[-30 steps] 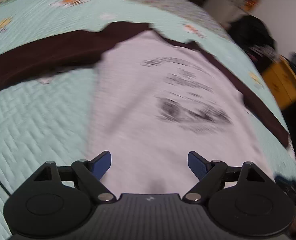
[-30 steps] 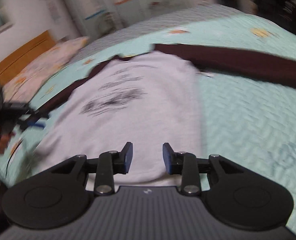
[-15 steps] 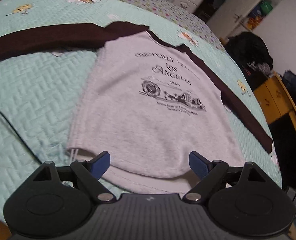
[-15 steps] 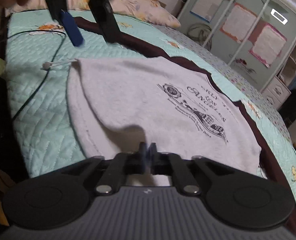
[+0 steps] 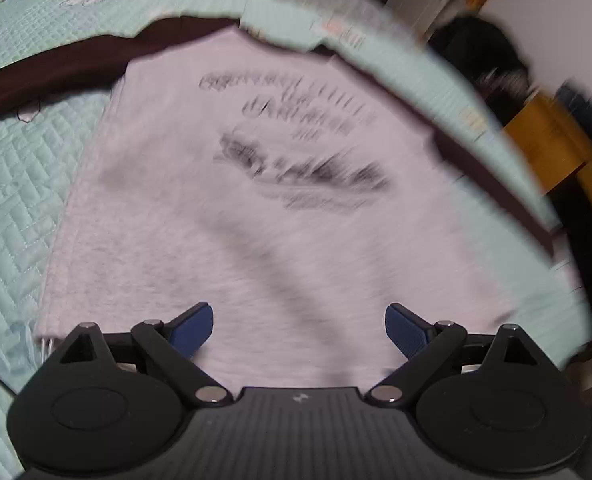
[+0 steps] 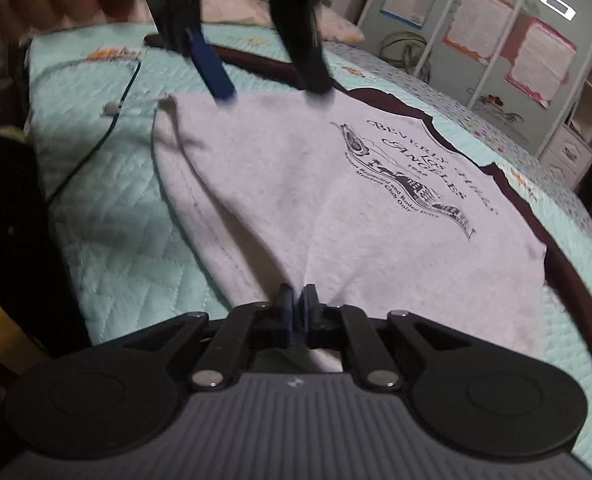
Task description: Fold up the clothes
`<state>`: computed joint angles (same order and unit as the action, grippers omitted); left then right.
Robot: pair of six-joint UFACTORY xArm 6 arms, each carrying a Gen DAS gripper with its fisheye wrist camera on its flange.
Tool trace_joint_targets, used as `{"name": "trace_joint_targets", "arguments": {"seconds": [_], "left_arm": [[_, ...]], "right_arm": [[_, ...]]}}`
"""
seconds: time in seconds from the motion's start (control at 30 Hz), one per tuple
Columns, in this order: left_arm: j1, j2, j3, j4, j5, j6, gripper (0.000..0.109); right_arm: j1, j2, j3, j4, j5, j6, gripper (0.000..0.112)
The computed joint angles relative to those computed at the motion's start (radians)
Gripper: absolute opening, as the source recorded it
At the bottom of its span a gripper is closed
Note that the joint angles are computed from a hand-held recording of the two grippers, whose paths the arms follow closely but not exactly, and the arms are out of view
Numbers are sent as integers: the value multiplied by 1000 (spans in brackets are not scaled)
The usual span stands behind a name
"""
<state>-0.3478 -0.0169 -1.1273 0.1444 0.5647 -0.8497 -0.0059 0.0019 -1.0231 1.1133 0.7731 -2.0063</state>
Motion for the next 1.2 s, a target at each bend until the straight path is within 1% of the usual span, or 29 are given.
{"name": "trace_joint_targets", "arguments": {"seconds": [0.03, 0.07, 0.13, 0.17, 0.2, 0.23, 0.27, 0.3, 0.33, 0.37, 0.4, 0.43, 0.47, 0.5, 0.53, 0.6, 0.63, 0.67, 0.73, 0.83, 0.9, 0.93, 1.0, 1.03, 1.07, 1.1, 1.13, 1.17, 1.2], "left_arm": [[5, 23, -22, 14, 63, -27, 91], [11, 40, -28, 23, 95, -48, 89], [25, 1, 27, -2, 57, -30, 89], [33, -18, 56, -14, 35, -20, 89], [36, -30, 65, -17, 49, -12, 89], [39, -43, 75, -12, 58, -11, 87], [44, -58, 96, -22, 43, 3, 87], [48, -74, 116, -33, 30, 16, 87], [51, -89, 134, -38, 22, 24, 87], [54, -104, 152, -43, 15, 31, 86], [56, -118, 169, -48, 8, 40, 85], [58, -129, 180, -48, 7, 52, 82], [61, -140, 190, -42, 10, 56, 77], [63, -149, 201, -41, 8, 59, 76], [67, -159, 209, -46, 9, 63, 74], [70, -171, 205, -39, 41, 47, 70], [70, -175, 199, -32, 63, 35, 71], [63, -174, 173, 2, 125, 5, 73], [54, -190, 162, 33, 159, 3, 76], [53, -199, 167, -60, 38, 74, 82], [47, -128, 102, -44, -22, 89, 85], [45, -90, 67, -37, -46, 98, 85], [61, -3, 3, -38, -29, 114, 85], [69, 42, -33, -37, -19, 121, 85], [76, 87, -71, -36, -6, 127, 84], [84, 123, -94, -28, -5, 127, 81], [95, 124, -76, -6, 3, 100, 75], [99, 83, -24, -3, -30, 115, 77], [100, 46, 15, 18, -22, 120, 76]], "right_arm": [[-22, 10, -24, -27, 50, 49, 12], [-50, 27, -61, -63, 116, 116, 14], [-121, 83, -174, -108, 287, 305, 15], [-154, 113, -226, -96, 354, 394, 15], [-178, 139, -269, -65, 379, 467, 16], [-190, 158, -300, -33, 364, 534, 18], [-191, 169, -318, -12, 321, 579, 23], [-183, 178, -328, -2, 262, 600, 24], [-176, 195, -342, -9, 211, 619, 25], [-171, 222, -365, -52, 179, 649, 25], [-169, 245, -376, -123, 141, 683, 22], [-165, 262, -370, -184, 88, 702, 14], [-182, 270, -370, -203, 77, 698, 0], [-212, 275, -378, -185, 103, 694, 0], [-237, 284, -398, -191, 135, 733, 0], [-265, 301, -436, -212, 176, 794, 0], [-270, 308, -454, -227, 193, 814, 0], [-271, 308, -465, -237, 204, 833, 0], [-275, 294, -474, -201, 237, 866, 1], [-258, 287, -498, -106, 315, 878, 2], [-221, 291, -510, -75, 349, 878, 7], [-192, 290, -509, -71, 343, 875, 7], [-142, 292, -507, -68, 325, 873, 7], [-129, 303, -518, -67, 340, 875, 7], [-120, 322, -536, -78, 357, 880, 7], [-113, 333, -540, -116, 346, 876, 7], [-106, 335, -529, -168, 316, 864, 7], [-111, 333, -510, -204, 291, 827, 3], [-124, 327, -486, -226, 267, 770, 0]]}}
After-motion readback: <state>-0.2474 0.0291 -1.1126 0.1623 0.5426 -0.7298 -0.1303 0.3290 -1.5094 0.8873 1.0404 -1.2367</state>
